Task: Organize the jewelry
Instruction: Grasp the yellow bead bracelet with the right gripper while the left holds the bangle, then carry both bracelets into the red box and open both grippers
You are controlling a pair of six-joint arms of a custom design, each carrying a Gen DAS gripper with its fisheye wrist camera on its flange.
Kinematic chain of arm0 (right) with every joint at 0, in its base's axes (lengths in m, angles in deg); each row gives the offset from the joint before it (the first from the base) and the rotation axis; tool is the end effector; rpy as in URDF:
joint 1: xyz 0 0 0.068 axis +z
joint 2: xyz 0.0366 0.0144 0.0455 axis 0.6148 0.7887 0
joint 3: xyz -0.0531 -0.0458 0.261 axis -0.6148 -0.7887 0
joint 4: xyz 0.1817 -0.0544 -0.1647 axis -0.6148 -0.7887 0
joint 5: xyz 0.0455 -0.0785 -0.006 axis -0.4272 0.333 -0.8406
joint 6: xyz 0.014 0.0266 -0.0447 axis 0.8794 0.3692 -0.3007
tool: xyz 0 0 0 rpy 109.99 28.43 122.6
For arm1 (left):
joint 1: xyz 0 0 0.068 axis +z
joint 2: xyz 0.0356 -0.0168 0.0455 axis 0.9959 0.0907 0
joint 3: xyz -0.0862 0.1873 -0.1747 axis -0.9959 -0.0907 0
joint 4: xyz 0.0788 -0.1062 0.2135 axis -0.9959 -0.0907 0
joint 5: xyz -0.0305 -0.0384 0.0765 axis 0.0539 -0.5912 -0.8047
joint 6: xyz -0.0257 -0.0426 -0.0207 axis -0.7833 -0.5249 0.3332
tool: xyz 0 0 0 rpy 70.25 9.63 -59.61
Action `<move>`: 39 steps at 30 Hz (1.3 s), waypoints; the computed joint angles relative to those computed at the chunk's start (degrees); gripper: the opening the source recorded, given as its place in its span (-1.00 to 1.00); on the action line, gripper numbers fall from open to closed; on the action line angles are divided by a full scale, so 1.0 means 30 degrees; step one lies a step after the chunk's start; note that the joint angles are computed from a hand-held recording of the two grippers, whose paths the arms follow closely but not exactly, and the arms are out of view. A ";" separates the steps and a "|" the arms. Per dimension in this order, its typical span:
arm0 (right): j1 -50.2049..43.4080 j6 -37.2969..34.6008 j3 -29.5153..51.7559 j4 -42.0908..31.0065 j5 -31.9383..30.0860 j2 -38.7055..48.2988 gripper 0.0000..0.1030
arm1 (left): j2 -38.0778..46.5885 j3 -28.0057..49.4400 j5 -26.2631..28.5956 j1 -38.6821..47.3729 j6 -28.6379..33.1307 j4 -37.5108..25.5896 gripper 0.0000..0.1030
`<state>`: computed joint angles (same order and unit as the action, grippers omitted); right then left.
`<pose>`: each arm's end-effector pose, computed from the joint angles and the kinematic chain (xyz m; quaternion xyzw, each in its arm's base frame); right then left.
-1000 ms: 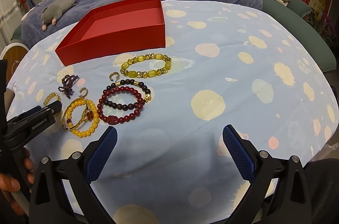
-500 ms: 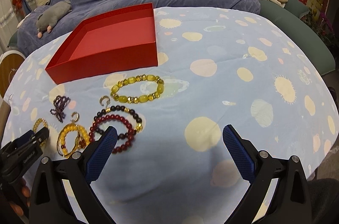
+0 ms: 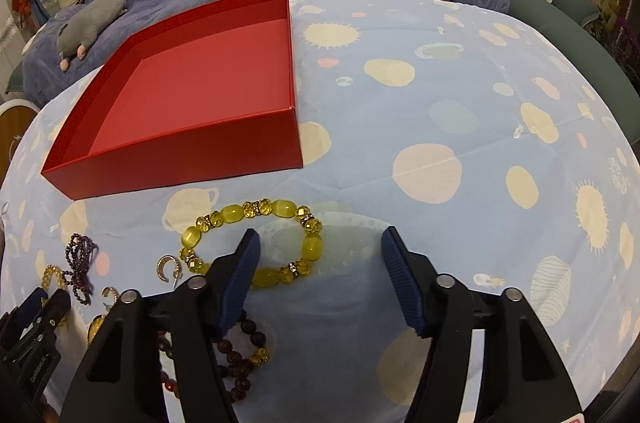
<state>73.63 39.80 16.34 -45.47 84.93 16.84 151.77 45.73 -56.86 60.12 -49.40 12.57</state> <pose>0.2361 0.1485 0.0979 0.3208 0.9097 -0.0694 0.2545 0.3112 -0.1422 0.0999 0.1941 0.9391 -0.0549 0.2783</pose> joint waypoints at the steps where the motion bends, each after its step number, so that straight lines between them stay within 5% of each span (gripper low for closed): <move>1: 0.0087 -0.0054 0.0077 -0.0059 0.0189 0.0107 0.01 | 0.0012 -0.0009 -0.0041 -0.0022 0.0019 0.0045 0.02; 4: 0.0298 -0.0413 0.0316 -0.0138 0.0421 0.0340 -0.13 | 0.0077 0.0069 -0.0031 -0.0007 0.0007 0.0009 0.02; 10: 0.0534 -0.1393 0.0680 -0.0026 0.0112 0.0398 -0.83 | 0.0019 0.0259 -0.0034 -0.0024 -0.0106 -0.0472 0.02; 21: 0.2242 0.0459 0.0424 -0.3125 0.0431 -0.3324 -0.82 | -0.1796 0.0047 0.0559 0.0401 0.0422 -0.2028 0.02; 26: 0.2246 -0.0908 0.1927 -0.5539 0.0503 -0.5074 -0.82 | -0.2875 0.1267 0.1416 0.0642 0.1031 -0.3994 0.02; 32: 0.0126 -0.5002 0.4283 -0.5854 -0.0030 -0.5721 -0.82 | -0.1934 0.5809 0.1902 0.0363 0.1793 -0.6780 0.02; 39: -0.4674 -0.9675 0.7306 -0.2499 -0.3789 -0.3429 -0.82 | 0.3803 1.5927 0.3066 -0.0463 0.1741 -1.0617 0.02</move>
